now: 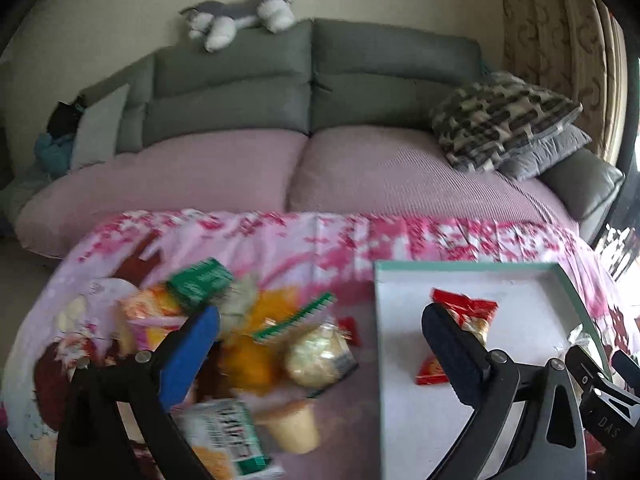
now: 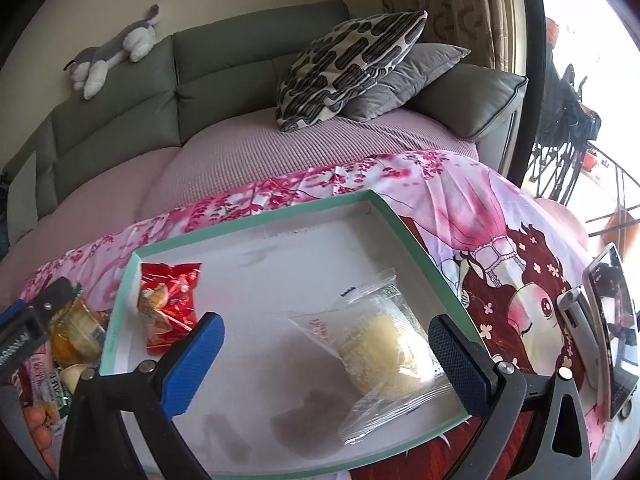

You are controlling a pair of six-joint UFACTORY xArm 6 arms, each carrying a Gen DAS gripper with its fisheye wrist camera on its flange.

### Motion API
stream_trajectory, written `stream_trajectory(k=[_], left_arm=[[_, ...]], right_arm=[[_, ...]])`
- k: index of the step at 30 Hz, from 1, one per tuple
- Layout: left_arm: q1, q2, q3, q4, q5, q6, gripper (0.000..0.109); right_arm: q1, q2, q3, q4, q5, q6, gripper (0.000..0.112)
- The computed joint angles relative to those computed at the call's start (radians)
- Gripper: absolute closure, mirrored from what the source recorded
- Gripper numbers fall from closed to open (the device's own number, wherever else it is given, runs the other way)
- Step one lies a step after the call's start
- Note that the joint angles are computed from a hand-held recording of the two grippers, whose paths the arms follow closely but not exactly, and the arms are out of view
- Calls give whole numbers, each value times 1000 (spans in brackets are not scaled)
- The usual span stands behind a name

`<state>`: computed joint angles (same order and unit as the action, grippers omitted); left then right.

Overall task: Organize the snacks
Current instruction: 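Move left tool to red-and-white biscuit pack while right tool approaches green-and-white bag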

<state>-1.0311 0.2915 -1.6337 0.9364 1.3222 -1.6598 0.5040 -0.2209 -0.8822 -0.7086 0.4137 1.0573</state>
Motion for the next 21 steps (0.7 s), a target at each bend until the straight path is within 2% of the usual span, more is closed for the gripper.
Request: stream_trajectory(k=[3,10,21], left_arm=[[-19,-66,63,15,48,-51,7],[-67,-238,245,-21,147,-177,7],[-127,-404,404,-119,345,-262,7]], right_arm=[[10,-5,-1,-5,-16,4,9],[47,11,-13,27,-132,-31,9],[173,99,-93,125,-170,-136,9]])
